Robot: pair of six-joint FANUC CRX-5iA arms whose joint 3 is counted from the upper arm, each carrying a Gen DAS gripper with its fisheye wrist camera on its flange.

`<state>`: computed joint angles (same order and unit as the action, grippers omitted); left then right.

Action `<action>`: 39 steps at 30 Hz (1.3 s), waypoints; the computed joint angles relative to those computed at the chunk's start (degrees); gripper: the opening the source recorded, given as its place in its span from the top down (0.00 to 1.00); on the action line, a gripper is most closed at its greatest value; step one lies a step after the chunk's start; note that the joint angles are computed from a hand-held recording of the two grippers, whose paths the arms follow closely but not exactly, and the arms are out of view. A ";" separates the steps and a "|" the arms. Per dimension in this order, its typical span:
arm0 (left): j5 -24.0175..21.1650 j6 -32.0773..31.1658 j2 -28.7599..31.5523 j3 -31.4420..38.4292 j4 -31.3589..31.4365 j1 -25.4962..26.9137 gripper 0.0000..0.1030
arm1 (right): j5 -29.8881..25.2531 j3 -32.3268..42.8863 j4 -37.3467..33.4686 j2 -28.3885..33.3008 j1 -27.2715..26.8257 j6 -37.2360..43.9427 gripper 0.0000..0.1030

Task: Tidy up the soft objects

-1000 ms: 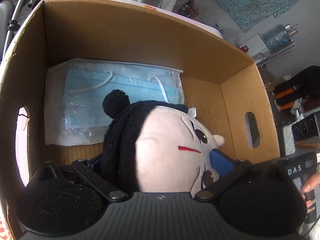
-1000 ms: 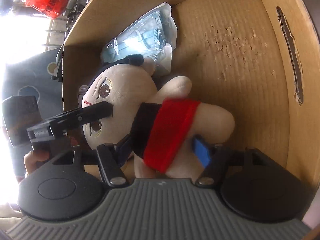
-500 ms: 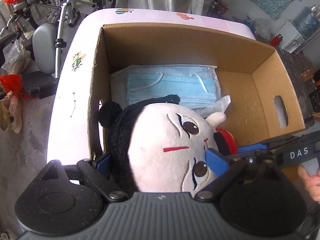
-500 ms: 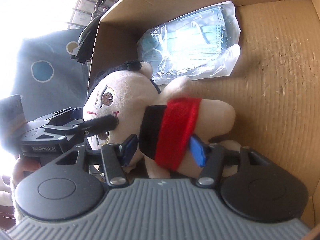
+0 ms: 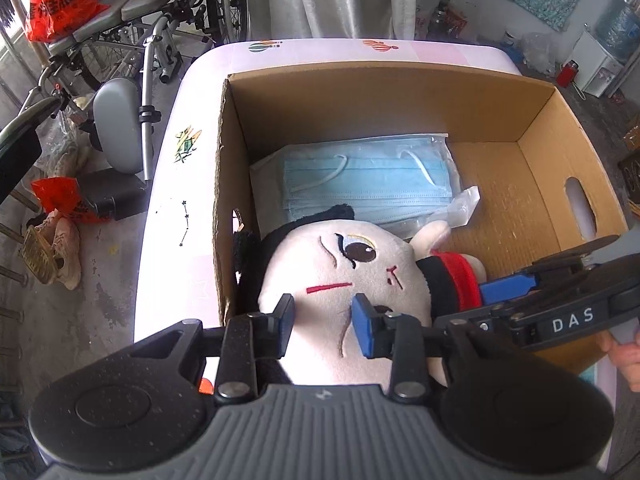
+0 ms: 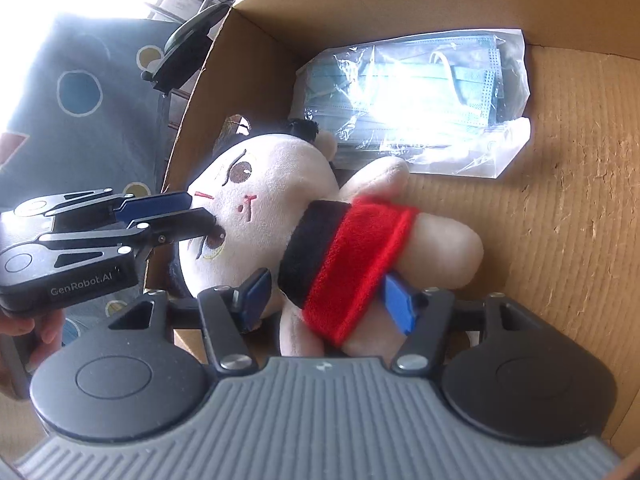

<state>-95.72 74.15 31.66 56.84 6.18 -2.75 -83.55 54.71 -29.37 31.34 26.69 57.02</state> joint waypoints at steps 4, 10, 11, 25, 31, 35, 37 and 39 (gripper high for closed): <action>6.17 1.22 -6.45 -9.84 5.63 1.82 0.47 | -0.94 0.78 1.98 -0.31 0.73 -3.29 0.37; 8.72 2.06 -14.83 -16.93 6.76 1.04 0.45 | -0.16 -3.23 3.19 -5.82 1.21 -6.57 0.37; 8.92 2.00 -16.09 -17.75 6.95 0.81 0.44 | 0.53 -4.66 3.03 -7.45 1.19 -6.86 0.37; 20.94 -2.23 -41.06 -53.25 21.67 0.01 0.43 | 10.00 -36.97 11.58 -40.79 8.54 -4.16 0.35; 25.73 -3.36 -45.51 -67.79 25.99 -3.25 0.46 | 15.70 -57.76 32.31 -54.65 22.80 -15.48 0.35; 28.57 -1.90 -45.26 -69.55 19.80 -7.26 0.49 | 21.27 -67.49 33.43 -60.82 23.94 -23.44 0.35; 30.63 -1.48 -45.71 -70.48 18.08 -8.47 0.49 | 22.24 -69.49 30.37 -61.84 22.12 -23.24 0.35; 32.03 -0.87 -45.56 -70.97 17.56 -8.73 0.49 | 22.02 -70.92 30.17 -62.08 21.33 -23.89 0.35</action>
